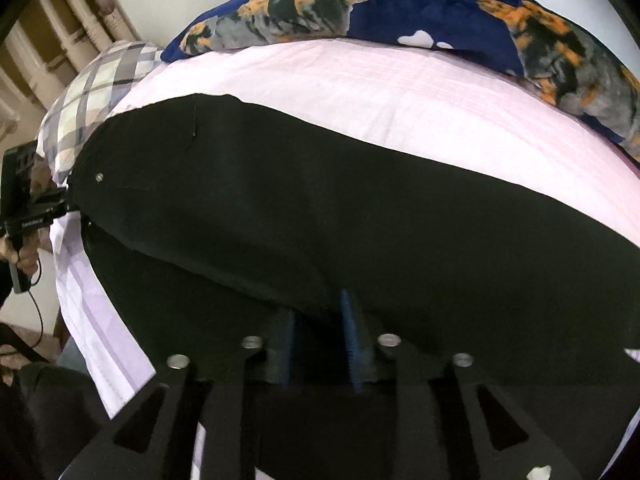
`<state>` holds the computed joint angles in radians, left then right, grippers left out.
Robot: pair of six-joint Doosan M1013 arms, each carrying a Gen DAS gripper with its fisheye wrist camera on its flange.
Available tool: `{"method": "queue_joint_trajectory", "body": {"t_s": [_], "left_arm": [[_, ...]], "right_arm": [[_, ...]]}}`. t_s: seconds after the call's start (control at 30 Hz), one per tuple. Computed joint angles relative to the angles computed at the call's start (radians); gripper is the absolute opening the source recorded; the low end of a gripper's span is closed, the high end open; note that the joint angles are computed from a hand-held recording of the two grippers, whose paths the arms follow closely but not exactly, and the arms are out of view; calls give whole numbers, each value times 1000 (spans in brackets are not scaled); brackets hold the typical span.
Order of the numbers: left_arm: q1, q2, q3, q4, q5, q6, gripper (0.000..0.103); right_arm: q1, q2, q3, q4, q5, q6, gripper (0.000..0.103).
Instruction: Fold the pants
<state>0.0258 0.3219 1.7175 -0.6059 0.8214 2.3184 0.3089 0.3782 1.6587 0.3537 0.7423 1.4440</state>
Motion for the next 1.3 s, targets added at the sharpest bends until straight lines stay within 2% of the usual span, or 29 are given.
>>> {"method": "queue_joint_trajectory", "body": {"t_s": [0.1, 0.2, 0.37, 0.5, 0.67, 0.83, 0.87, 0.9, 0.93, 1.03, 1.1, 1.3], "left_arm": [[9, -19, 11, 22, -11, -61, 42], [29, -36, 28, -14, -6, -119, 48], [69, -60, 67, -186, 40, -165, 49], [71, -56, 81, -296, 89, -181, 49], [51, -32, 64, -350, 89, -274, 49], [39, -14, 58, -340, 52, -367, 48], [38, -14, 62, -346, 41, -375, 48], [38, -14, 67, -363, 26, -379, 45], [38, -17, 75, -387, 6, -374, 36], [38, -28, 88, -422, -34, -349, 26], [39, -36, 95, -447, -49, -330, 25], [34, -27, 92, -385, -46, -418, 27]], "right_arm": [[4, -27, 28, -16, -39, 39, 45], [-5, -65, 70, 27, -84, 63, 48], [-32, -118, 152, 201, -149, 65, 49], [-45, -140, 209, 345, -187, 49, 50], [-41, -152, 244, 431, -220, 38, 50], [-39, -154, 268, 519, -242, 9, 50], [-38, -150, 269, 534, -244, 5, 50], [-38, -147, 270, 548, -242, -2, 50], [-38, -143, 268, 557, -239, -4, 50], [-37, -131, 266, 594, -234, -23, 50], [-35, -125, 263, 613, -228, -35, 50], [-30, -106, 247, 608, -215, -40, 50]]}}
